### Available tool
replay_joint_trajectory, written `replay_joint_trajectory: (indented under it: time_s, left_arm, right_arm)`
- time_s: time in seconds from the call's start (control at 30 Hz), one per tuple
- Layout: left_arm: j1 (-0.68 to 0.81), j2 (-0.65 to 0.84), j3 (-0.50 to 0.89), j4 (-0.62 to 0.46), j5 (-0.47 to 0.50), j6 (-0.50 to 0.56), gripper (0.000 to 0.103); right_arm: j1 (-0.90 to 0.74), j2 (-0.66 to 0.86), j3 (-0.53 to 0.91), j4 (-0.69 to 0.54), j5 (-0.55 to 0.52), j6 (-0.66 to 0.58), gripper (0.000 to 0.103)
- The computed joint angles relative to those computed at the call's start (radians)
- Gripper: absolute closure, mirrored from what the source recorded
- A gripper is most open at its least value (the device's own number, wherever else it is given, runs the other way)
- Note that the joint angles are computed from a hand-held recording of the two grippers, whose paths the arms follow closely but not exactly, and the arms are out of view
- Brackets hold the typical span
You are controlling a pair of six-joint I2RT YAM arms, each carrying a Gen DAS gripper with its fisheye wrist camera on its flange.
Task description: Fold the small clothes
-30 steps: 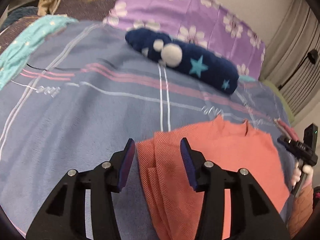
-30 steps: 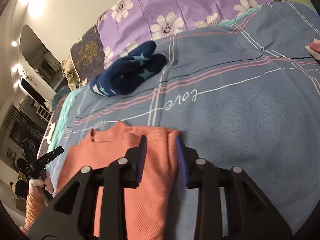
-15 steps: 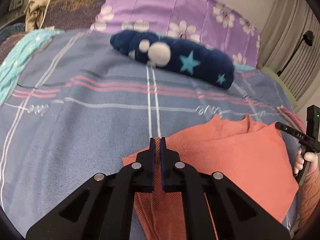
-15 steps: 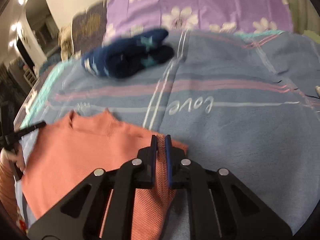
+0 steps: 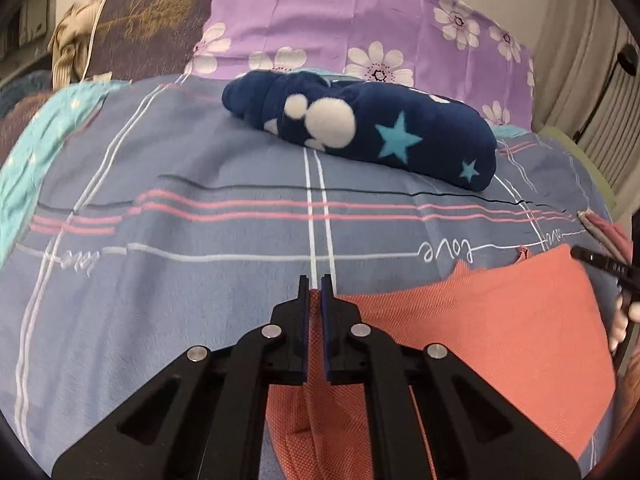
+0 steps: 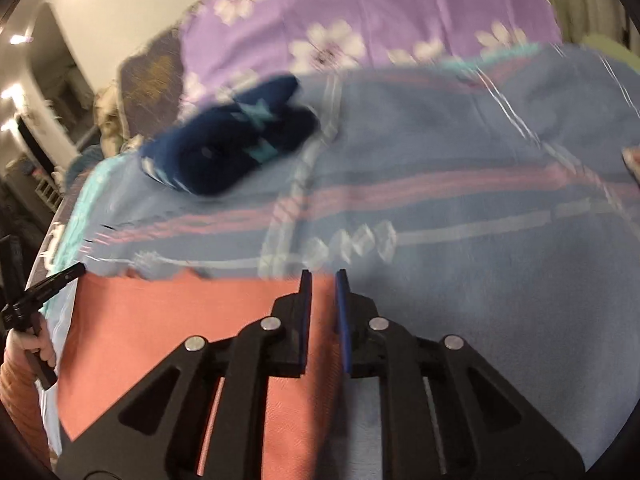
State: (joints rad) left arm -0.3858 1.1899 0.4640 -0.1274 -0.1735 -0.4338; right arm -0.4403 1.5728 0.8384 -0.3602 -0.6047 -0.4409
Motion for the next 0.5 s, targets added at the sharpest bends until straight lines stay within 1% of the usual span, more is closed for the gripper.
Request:
replay_joint_trajectory:
  time_s: [0.03,0.1,0.17,0.2,0.23,0.3,0.33,0.37,0.4,0.43,0.5]
  left_arm:
    - [-0.009,-0.040,-0.019,-0.005,-0.005,-0.004,0.097]
    - [-0.073,-0.160,-0.038,-0.085,-0.063,-0.014,0.096]
    - [-0.185,-0.301,-0.050,-0.197,-0.122,-0.046,0.091]
    - [-0.254,-0.353,-0.053,-0.242,-0.156,-0.070,0.086]
    - [-0.344,-0.402,-0.060,-0.290,-0.205,-0.107,0.076]
    - [-0.549,-0.422,-0.066,-0.398,-0.332,-0.237,0.069]
    - [-0.592,-0.414,-0.069,-0.426,-0.353,-0.280,0.068]
    - [-0.618,-0.408,-0.080,-0.445,-0.354,-0.316,0.068]
    - [-0.611,-0.412,-0.095,-0.449,-0.339,-0.330,0.068]
    - [-0.578,-0.427,-0.109,-0.450,-0.319,-0.332,0.068]
    - [-0.436,-0.492,-0.141,-0.427,-0.227,-0.287,0.068]
  right_arm:
    - [-0.026,-0.020,-0.010,-0.025,-0.025,-0.032,0.089]
    - [-0.085,-0.080,-0.037,-0.090,-0.065,-0.123,0.089]
    - [-0.160,-0.136,-0.047,-0.195,-0.106,-0.240,0.089]
    - [-0.221,-0.166,-0.051,-0.284,-0.138,-0.337,0.087]
    - [-0.254,-0.180,-0.056,-0.331,-0.155,-0.392,0.085]
    - [-0.347,-0.196,-0.068,-0.448,-0.184,-0.543,0.080]
    - [-0.383,-0.190,-0.071,-0.491,-0.187,-0.604,0.079]
    - [-0.415,-0.176,-0.071,-0.519,-0.181,-0.648,0.079]
    - [-0.444,-0.165,-0.078,-0.524,-0.166,-0.672,0.078]
    - [-0.456,-0.161,-0.081,-0.520,-0.158,-0.673,0.078]
    - [-0.472,-0.143,-0.072,-0.519,-0.151,-0.645,0.078]
